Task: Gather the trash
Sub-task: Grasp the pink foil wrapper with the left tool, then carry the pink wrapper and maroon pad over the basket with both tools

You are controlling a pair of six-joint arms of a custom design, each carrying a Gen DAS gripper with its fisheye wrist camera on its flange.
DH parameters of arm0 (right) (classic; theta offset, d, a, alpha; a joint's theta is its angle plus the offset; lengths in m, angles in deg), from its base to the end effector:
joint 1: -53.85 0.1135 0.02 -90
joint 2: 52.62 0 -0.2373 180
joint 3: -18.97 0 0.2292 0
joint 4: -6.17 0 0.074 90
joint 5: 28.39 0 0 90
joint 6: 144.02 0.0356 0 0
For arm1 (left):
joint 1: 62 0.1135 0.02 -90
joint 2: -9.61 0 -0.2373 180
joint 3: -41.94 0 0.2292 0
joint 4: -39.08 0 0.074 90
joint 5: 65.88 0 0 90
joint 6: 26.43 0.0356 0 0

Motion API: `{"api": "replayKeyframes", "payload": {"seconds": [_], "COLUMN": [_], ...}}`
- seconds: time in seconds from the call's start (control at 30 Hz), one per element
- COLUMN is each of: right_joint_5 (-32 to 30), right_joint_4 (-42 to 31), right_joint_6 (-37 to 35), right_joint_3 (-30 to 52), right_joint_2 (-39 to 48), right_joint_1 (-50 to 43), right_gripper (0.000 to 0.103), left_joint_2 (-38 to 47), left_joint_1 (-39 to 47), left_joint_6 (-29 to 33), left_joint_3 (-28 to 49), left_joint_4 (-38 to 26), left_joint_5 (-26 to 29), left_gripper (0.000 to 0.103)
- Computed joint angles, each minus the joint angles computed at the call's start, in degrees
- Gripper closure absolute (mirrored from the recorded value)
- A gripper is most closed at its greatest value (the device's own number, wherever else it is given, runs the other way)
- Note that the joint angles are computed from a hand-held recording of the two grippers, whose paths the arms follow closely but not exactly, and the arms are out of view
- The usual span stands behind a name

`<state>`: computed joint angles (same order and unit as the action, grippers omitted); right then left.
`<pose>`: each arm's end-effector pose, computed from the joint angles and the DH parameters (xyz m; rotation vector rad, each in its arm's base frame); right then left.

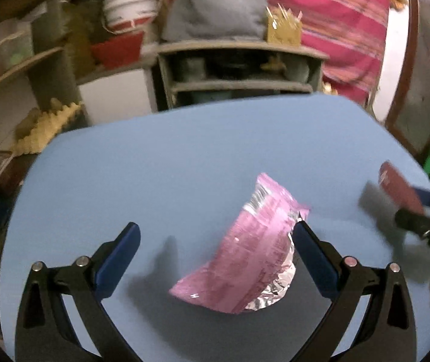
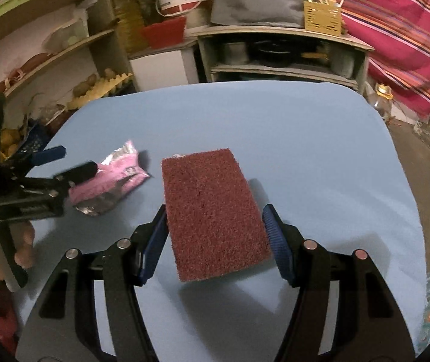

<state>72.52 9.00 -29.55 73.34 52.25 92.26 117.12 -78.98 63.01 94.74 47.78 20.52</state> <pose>0.2393 0.1811 0.0854 -0.2033 2.3943 0.2893 0.2875 -0.0854 0.0739 0.3090 2.3528 -0.0724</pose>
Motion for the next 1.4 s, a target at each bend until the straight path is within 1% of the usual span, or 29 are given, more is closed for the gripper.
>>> {"api": "replayKeyframes", "payload": {"seconds": [0.07, 0.2, 0.23, 0.27, 0.33, 0.37, 0.4, 0.43, 0.47, 0.5, 0.53, 0.57, 0.63, 0.73, 0.83, 0.93, 0.97, 1.0, 1.03, 1.1, 1.17, 1.23, 1.3, 1.33, 1.37, 1.4], "right_joint_5": [0.2, 0.0, -0.1, -0.1, -0.1, 0.2, 0.4, 0.6, 0.9, 1.1, 1.2, 1.5, 1.7, 2.7, 4.0, 5.3, 5.9, 6.5, 7.0, 8.3, 8.7, 9.6, 10.3, 10.4, 10.8, 10.5], "right_joint_4": [0.7, 1.8, 2.0, 2.1, 2.0, 2.0, 1.8, 1.7, 1.3, 1.2, 1.0, 1.3, 1.4, 0.8, -0.1, -1.6, -2.8, -4.4, -5.7, -9.9, -14.0, -19.0, -26.6, -28.6, -33.6, -37.1], "right_joint_6": [0.3, 0.5, 0.6, 0.5, 0.5, 0.4, 0.3, 0.1, 0.0, -0.1, -0.1, 0.1, 0.3, 0.7, 1.4, 2.0, 2.0, 1.8, 1.7, 1.2, 1.0, 0.7, 0.2, -0.2, -0.4, -1.0], "right_joint_3": [-1.1, -2.2, -2.1, -2.0, -1.6, -1.5, -1.4, -1.3, -1.2, -1.1, -1.1, -1.6, -2.2, -3.6, -6.3, -10.9, -12.1, -13.6, -14.5, -17.2, -19.4, -21.3, -23.0, -23.3, -23.6, -24.0], "right_joint_2": [-0.4, -0.6, -0.4, -0.2, 0.2, 0.2, 0.1, 0.3, 0.2, 0.1, 0.0, -0.4, -1.0, -3.1, -7.0, -14.1, -16.7, -20.1, -22.3, -30.2, -37.8, -45.6, -56.0, -58.7, -64.2, -68.5], "right_joint_1": [-0.2, -0.9, -0.9, -0.9, -0.8, -0.6, -0.3, -0.3, -0.1, 0.0, 0.0, 0.2, 0.3, 0.7, 1.2, 1.3, 1.3, 1.1, 1.0, 0.3, -0.8, -1.6, -3.1, -3.5, -4.7, -5.9], "right_gripper": [0.04, 0.04, 0.04, 0.04, 0.04, 0.04, 0.04, 0.04, 0.04, 0.04, 0.04, 0.04, 0.04, 0.04, 0.04, 0.04, 0.04, 0.04, 0.04, 0.04, 0.04, 0.04, 0.04, 0.04, 0.04, 0.04], "left_joint_2": [1.3, 2.3, 2.6, 3.0, 4.6, 4.0, 3.6, 3.4, 3.3, 3.0, 2.8, 2.0, 0.7, -2.4, -4.8, -10.4, -12.3, -14.9, -16.2, -19.5, -20.5, -20.9, -21.2, -21.1, -20.9, -20.6], "left_joint_1": [0.7, 3.7, 3.9, 3.6, 3.0, 2.6, 2.7, 2.8, 2.4, 1.6, 1.0, 0.3, -0.6, -2.2, -3.6, -6.8, -8.1, -10.3, -11.5, -15.9, -19.3, -24.1, -27.9, -29.9, -31.8, -33.5], "left_joint_6": [-0.7, -2.1, -1.9, -1.4, -0.4, 0.0, 0.5, 0.7, 0.8, 1.3, 1.8, 2.3, 2.6, 2.5, 2.1, 2.1, 1.7, 0.8, 0.2, -2.1, -3.1, -4.0, -5.5, -6.3, -6.8, -7.4], "left_joint_3": [0.5, 1.6, 1.9, 2.5, 4.3, 3.4, 3.2, 2.8, 2.3, 1.7, 1.2, 0.3, -0.8, -3.2, -3.9, -6.9, -8.3, -9.6, -10.0, -10.9, -9.8, -8.1, -6.2, -4.8, -3.5, -2.2], "left_joint_4": [0.4, -0.7, -1.1, -2.1, -4.6, -3.5, -3.6, -3.4, -2.8, -2.3, -1.8, -0.9, -0.1, 1.2, 0.9, 1.2, 1.6, 1.4, 0.9, -0.8, -2.6, -4.9, -7.5, -8.8, -9.9, -10.9], "left_joint_5": [0.8, 4.9, 5.4, 5.7, 5.9, 5.4, 6.9, 7.7, 7.3, 6.1, 5.4, 4.6, 4.0, 1.7, -0.1, -4.8, -6.5, -9.6, -11.1, -15.7, -19.1, -24.1, -26.8, -27.9, -29.3, -30.3], "left_gripper": [0.004, 0.006, 0.013, 0.026, 0.044, 0.049, 0.055, 0.067, 0.072, 0.073, 0.078, 0.087, 0.093, 0.096, 0.096, 0.097, 0.097, 0.097, 0.097, 0.097, 0.097, 0.097, 0.097, 0.097, 0.097, 0.097]}}
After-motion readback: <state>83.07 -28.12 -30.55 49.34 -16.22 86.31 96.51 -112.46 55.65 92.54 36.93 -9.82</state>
